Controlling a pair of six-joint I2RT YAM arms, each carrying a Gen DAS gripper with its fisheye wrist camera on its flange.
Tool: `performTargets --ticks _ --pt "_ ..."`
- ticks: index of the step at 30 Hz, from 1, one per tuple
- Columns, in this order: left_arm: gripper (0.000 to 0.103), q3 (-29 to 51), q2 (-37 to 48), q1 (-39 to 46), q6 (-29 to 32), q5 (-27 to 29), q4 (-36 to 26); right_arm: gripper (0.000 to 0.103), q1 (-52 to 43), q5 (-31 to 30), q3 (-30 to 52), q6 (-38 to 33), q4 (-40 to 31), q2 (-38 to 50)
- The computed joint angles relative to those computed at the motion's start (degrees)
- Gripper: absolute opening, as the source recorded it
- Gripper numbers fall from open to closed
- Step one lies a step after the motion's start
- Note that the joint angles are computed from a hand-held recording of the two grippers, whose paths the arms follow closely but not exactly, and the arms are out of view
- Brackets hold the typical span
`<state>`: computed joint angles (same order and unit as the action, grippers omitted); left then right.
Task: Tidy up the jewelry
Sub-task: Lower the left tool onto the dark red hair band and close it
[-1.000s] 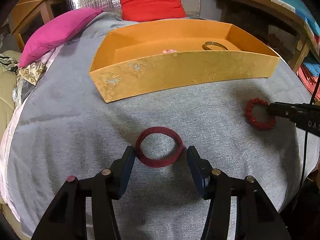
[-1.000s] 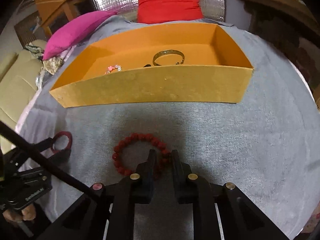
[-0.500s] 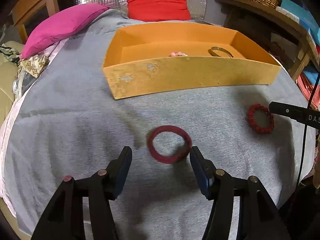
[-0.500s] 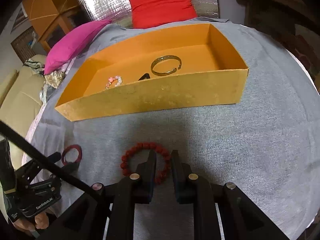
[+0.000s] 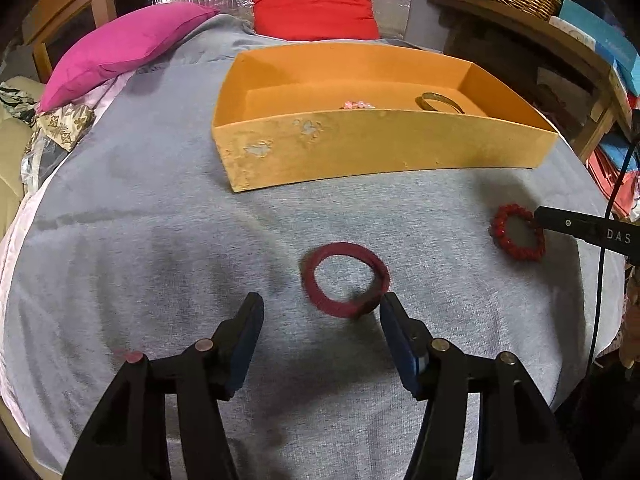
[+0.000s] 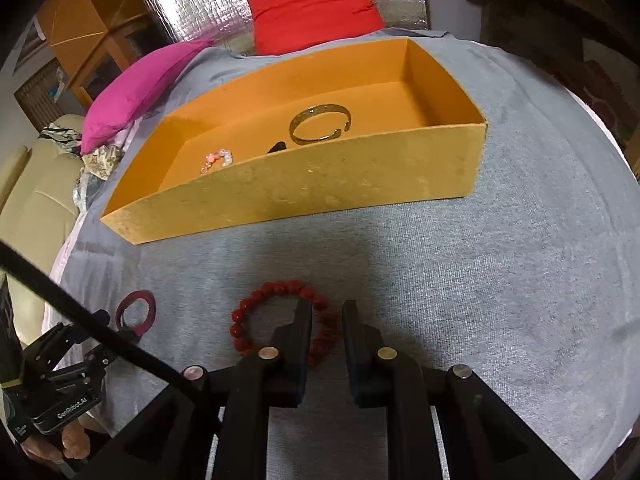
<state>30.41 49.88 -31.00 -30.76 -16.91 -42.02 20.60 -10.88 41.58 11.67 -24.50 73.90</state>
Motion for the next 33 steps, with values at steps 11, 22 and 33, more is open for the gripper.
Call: performTargets --ticks 11,22,33 --pt "0.061 -0.29 2.03 1.24 0.08 1.75 2.84 0.018 -0.64 -1.49 -0.07 -0.69 -0.33 -0.35" --pt "0.061 -1.74 -1.98 0.60 -0.04 2.40 2.64 0.018 -0.85 -1.42 -0.44 -0.48 -0.33 -0.49" --pt "0.060 -1.75 -0.62 1.15 0.92 2.79 4.46 0.024 -0.68 -1.16 -0.22 -0.43 0.09 1.16"
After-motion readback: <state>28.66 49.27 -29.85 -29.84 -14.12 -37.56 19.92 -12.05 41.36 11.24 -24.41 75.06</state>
